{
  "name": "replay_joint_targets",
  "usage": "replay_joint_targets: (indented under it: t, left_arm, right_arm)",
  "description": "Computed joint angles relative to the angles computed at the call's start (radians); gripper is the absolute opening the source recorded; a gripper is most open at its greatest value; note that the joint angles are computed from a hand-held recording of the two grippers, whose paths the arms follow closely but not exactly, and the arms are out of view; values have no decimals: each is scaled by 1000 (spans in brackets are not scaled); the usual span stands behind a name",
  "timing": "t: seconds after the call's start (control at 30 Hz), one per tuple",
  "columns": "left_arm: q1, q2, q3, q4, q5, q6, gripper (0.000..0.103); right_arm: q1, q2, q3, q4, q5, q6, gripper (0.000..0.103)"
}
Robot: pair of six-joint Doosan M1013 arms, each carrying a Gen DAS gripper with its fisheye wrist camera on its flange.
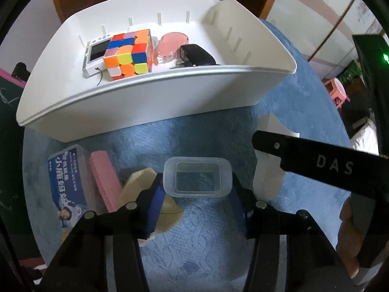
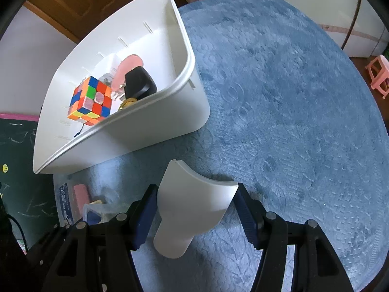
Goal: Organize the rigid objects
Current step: 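Grasp the clear plastic box with the left gripper while the right gripper grasps the curved white piece, then carry the clear box with the left gripper while the right gripper carries the white piece over the bin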
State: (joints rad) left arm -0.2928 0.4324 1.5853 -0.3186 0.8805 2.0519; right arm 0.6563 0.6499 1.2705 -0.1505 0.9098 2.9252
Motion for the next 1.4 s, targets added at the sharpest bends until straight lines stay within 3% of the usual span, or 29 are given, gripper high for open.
replay_joint_targets:
  t: [0.5,0.7,0.83,1.1,1.4]
  left_arm:
    - [42,-118,-49,-25,-26,-59,54]
    - [48,-114,-121,-34,-69,-75,54]
    - [45,-87,-171,-3,-86,-114,54]
    - [45,-1,-272,73,-49,-207,54]
    - [33,123,-365,167,44,-294,54]
  right_arm:
    - [50,-45,-41,-164,16,-9,63]
    - [60,-66,-67,-251,-7,-3,63]
    - [62,-62,-119,-336,3,-23,63]
    - [41,-11,-260,-489,52,-60,63]
    - [-6,128,-454,-437,167,-188,63]
